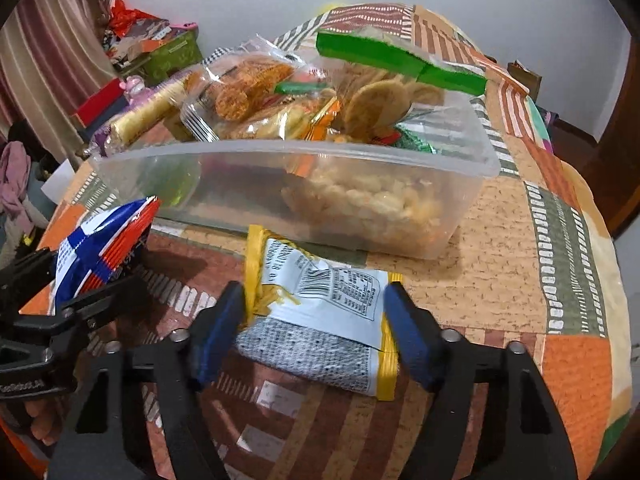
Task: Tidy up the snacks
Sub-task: 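Carry the chip bag and packet into the clear box and open both tools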
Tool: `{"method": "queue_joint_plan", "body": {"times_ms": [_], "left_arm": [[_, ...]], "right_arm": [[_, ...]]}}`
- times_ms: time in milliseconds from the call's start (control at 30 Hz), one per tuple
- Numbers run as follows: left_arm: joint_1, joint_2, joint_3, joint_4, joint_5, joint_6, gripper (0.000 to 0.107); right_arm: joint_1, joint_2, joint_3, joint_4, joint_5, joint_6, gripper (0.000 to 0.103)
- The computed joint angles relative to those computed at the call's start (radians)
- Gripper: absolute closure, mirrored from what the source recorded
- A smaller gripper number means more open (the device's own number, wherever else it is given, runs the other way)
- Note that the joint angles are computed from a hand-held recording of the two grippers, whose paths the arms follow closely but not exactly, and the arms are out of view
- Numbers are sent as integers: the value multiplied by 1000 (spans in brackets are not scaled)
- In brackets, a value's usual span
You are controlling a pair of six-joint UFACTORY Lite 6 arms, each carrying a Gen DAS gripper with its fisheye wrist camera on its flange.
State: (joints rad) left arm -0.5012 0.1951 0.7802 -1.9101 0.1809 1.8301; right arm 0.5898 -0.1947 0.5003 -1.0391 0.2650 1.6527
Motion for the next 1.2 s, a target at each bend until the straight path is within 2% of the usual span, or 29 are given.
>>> {"method": "queue_joint_plan", "body": {"times_ms": [267, 500, 700, 1000, 1067, 1200], "left_arm": [[-35, -146, -52, 150, -12, -172, 32], [-45, -247, -68, 323, -22, -359, 32], [-45, -308, -53, 501, -31, -550, 32], [-49, -289, 32, 640, -61, -691, 32], [-49, -268, 66, 642, -60, -693, 32], [-57, -217, 127, 613, -69, -666, 32]], "right_arm": [[45, -63, -21, -7, 63, 0, 57], [-4, -207, -75, 119, 52, -134, 65], [4, -315, -100, 176, 89, -173, 66], [56, -437, -68, 197, 179, -210, 66], [77, -428, -40, 160, 209, -182, 66], [58, -408, 0, 128, 192, -184, 66]]}}
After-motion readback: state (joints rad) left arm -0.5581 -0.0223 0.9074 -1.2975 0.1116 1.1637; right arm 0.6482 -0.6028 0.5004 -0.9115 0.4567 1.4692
